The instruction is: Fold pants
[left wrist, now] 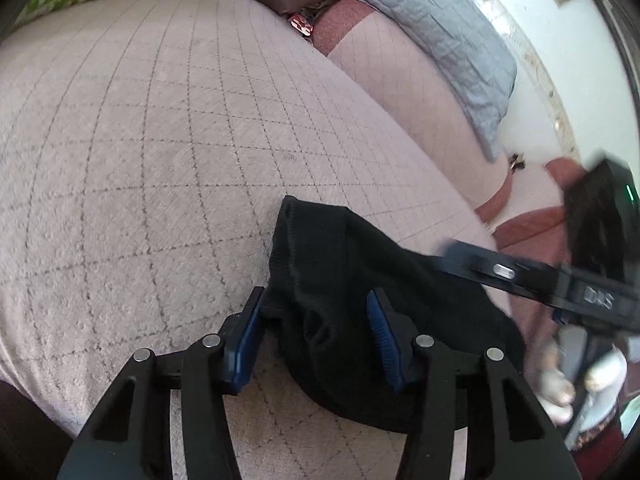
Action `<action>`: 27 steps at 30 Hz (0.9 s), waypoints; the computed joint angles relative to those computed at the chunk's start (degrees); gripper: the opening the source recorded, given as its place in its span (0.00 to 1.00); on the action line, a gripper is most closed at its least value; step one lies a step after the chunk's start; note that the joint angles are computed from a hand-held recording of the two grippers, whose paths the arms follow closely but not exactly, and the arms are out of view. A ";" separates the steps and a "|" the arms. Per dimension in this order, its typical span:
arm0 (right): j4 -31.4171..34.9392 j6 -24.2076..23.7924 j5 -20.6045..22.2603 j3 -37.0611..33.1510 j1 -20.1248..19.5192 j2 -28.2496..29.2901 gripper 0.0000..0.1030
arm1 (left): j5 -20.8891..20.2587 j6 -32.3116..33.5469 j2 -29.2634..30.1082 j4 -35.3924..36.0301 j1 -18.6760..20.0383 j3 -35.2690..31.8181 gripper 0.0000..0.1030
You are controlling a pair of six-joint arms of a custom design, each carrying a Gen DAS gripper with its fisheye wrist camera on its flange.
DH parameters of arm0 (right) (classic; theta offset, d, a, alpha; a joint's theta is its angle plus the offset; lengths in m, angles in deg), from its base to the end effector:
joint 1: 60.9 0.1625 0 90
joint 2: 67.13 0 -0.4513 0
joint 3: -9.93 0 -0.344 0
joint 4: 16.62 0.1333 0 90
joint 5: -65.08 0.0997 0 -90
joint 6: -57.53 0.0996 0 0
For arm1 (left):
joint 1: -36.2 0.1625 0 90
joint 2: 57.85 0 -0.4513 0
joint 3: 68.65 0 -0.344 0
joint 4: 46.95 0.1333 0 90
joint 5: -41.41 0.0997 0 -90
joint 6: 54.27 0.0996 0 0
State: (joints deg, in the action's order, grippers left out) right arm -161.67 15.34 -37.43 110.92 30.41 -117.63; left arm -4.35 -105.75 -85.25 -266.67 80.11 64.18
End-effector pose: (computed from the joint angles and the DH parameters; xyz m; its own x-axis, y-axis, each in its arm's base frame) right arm 0.1257 -0.6103 0.1563 -0.7081 -0.6731 0.2134 -0.6726 0.7350 0.0861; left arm -0.1687 -0.4439 0.0146 -0.9520 -0.2971 -0.0742 -0.1415 0.6418 -0.7537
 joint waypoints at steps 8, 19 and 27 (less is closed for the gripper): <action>-0.53 -3.39 -17.26 -6.88 9.63 15.39 0.67 | -0.63 2.85 2.64 -9.01 -0.13 1.23 0.56; -4.91 -4.09 -21.67 -5.31 11.28 15.82 0.20 | -5.26 1.90 0.14 -3.39 0.74 -0.51 0.21; -6.60 -3.33 -13.67 -1.48 8.43 6.60 0.19 | -7.37 4.00 -0.46 3.85 -2.47 -7.22 0.21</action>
State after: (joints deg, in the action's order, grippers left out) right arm -168.27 12.01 -51.11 109.44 38.84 -111.03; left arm -11.72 -101.76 -85.70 -262.82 77.64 56.97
